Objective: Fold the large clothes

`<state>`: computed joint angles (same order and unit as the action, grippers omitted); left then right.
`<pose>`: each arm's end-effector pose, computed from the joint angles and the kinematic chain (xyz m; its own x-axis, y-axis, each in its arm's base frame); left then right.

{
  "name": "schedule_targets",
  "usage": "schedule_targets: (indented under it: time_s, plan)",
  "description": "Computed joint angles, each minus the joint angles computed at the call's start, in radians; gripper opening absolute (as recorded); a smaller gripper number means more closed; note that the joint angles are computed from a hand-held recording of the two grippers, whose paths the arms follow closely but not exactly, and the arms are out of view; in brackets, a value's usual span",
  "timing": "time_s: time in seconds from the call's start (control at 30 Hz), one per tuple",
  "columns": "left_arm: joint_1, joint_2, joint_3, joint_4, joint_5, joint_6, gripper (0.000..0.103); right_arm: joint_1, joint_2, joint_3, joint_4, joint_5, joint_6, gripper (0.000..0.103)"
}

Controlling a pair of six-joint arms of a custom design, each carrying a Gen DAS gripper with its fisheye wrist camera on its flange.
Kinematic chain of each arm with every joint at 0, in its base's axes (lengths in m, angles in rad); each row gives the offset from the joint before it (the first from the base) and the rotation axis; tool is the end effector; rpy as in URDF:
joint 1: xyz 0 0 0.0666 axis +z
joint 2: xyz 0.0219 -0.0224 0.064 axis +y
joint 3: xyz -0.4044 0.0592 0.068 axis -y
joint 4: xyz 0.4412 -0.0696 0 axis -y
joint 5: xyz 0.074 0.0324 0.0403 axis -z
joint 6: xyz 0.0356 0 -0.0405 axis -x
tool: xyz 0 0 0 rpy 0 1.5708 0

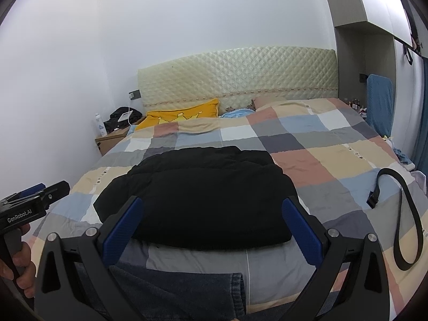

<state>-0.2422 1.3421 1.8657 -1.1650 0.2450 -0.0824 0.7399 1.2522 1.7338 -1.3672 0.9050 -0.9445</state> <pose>0.4496 -0.1204 0.6954 -0.5442 0.2167 -0.8105 0.4677 0.8804 -0.0787 0.3230 0.2564 0.6659 -0.3748 0.3355 -0.8643 0.4346 0.8870 0.1558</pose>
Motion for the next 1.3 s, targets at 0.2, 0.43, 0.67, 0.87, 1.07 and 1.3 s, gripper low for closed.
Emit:
schedule_targets:
  time_s: [0.2, 0.43, 0.67, 0.87, 1.07, 1.3]
  plan:
    - [0.003, 0.002, 0.004, -0.004, -0.003, -0.003, 0.093, -0.004, -0.002, -0.002, 0.002, -0.007, 0.000, 0.103]
    - [0.005, 0.014, 0.020, -0.018, 0.006, -0.018, 0.093, -0.004, 0.001, 0.001, -0.014, -0.013, -0.013, 0.103]
    - [0.004, 0.018, 0.024, -0.024, 0.009, -0.022, 0.093, -0.008, 0.008, 0.009, -0.022, -0.014, -0.014, 0.103]
    - [0.001, 0.019, 0.022, -0.028, 0.008, -0.028, 0.093, -0.011, 0.012, 0.012, -0.031, -0.025, -0.017, 0.103]
    - [-0.002, 0.017, 0.016, -0.026, -0.008, -0.029, 0.093, -0.008, -0.001, -0.005, -0.015, -0.019, -0.014, 0.103]
    - [-0.003, 0.016, 0.010, -0.024, -0.001, -0.033, 0.093, 0.000, 0.005, -0.005, -0.026, -0.010, -0.016, 0.103]
